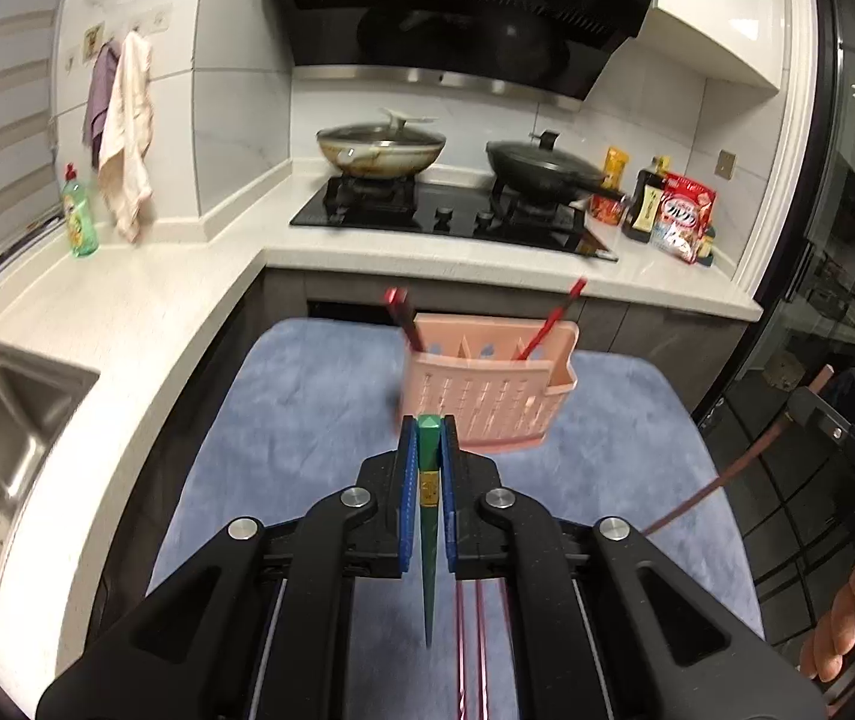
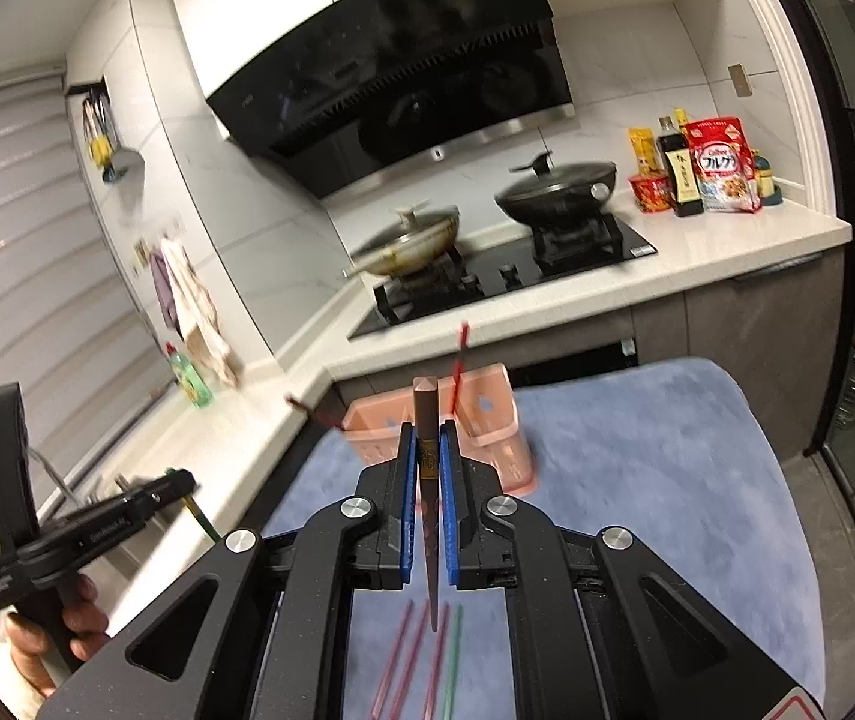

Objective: Organize utensils
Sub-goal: 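Lift and carry the green and brown chopsticks with both tools to the pink holder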

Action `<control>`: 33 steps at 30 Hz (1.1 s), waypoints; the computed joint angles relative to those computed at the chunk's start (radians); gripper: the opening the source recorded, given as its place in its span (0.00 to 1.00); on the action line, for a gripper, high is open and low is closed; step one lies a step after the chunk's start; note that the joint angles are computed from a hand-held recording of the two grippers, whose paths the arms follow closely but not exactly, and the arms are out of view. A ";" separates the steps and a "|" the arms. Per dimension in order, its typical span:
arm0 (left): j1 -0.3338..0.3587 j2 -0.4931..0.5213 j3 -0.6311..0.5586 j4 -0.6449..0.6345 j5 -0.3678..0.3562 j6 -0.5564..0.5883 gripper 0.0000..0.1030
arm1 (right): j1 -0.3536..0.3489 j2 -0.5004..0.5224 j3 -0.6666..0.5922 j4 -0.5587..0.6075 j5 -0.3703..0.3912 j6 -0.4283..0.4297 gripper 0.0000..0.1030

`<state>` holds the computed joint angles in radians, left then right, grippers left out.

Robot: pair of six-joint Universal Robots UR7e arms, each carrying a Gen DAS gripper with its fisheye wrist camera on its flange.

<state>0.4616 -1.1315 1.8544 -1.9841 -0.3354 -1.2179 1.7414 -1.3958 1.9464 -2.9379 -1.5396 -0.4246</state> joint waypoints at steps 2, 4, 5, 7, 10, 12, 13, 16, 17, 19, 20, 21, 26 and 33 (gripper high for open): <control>0.006 0.010 -0.018 -0.069 0.015 0.077 0.07 | 0.009 0.026 -0.040 0.006 0.017 0.014 0.07; 0.013 0.028 -0.047 -0.168 0.035 0.186 0.07 | 0.019 0.055 -0.080 0.000 0.026 0.021 0.07; 0.015 0.037 -0.058 -0.205 0.045 0.224 0.07 | 0.027 0.075 -0.106 -0.007 0.027 0.023 0.07; 0.024 0.065 -0.096 -0.327 0.069 0.356 0.07 | 0.040 0.112 -0.151 -0.022 0.030 0.029 0.07; 0.037 0.131 -0.166 -0.570 0.110 0.604 0.07 | 0.054 0.177 -0.232 -0.043 0.063 0.042 0.07; 0.051 0.176 -0.223 -0.726 0.115 0.769 0.07 | 0.064 0.215 -0.283 -0.046 0.064 0.050 0.07; 0.058 0.201 -0.255 -0.808 0.114 0.857 0.07 | 0.072 0.237 -0.314 -0.049 0.057 0.052 0.07; 0.080 0.277 -0.353 -1.027 0.118 1.099 0.07 | 0.087 0.290 -0.386 -0.055 0.047 0.054 0.07; 0.088 0.299 -0.384 -1.086 0.111 1.168 0.07 | 0.092 0.316 -0.419 -0.054 0.045 0.059 0.07; 0.104 0.331 -0.436 -1.154 0.106 1.255 0.07 | 0.098 0.347 -0.455 -0.056 0.037 0.061 0.07; 0.114 0.344 -0.457 -1.179 0.100 1.288 0.07 | 0.101 0.367 -0.476 -0.057 0.032 0.058 0.07; 0.121 0.352 -0.470 -1.191 0.097 1.304 0.07 | 0.102 0.384 -0.492 -0.058 0.024 0.053 0.07; 0.168 0.366 -0.480 -1.194 0.072 1.297 0.07 | 0.098 0.453 -0.535 -0.051 -0.026 0.033 0.07; 0.231 0.315 -0.384 -0.994 0.043 1.049 0.07 | 0.078 0.511 -0.537 -0.022 -0.094 0.008 0.07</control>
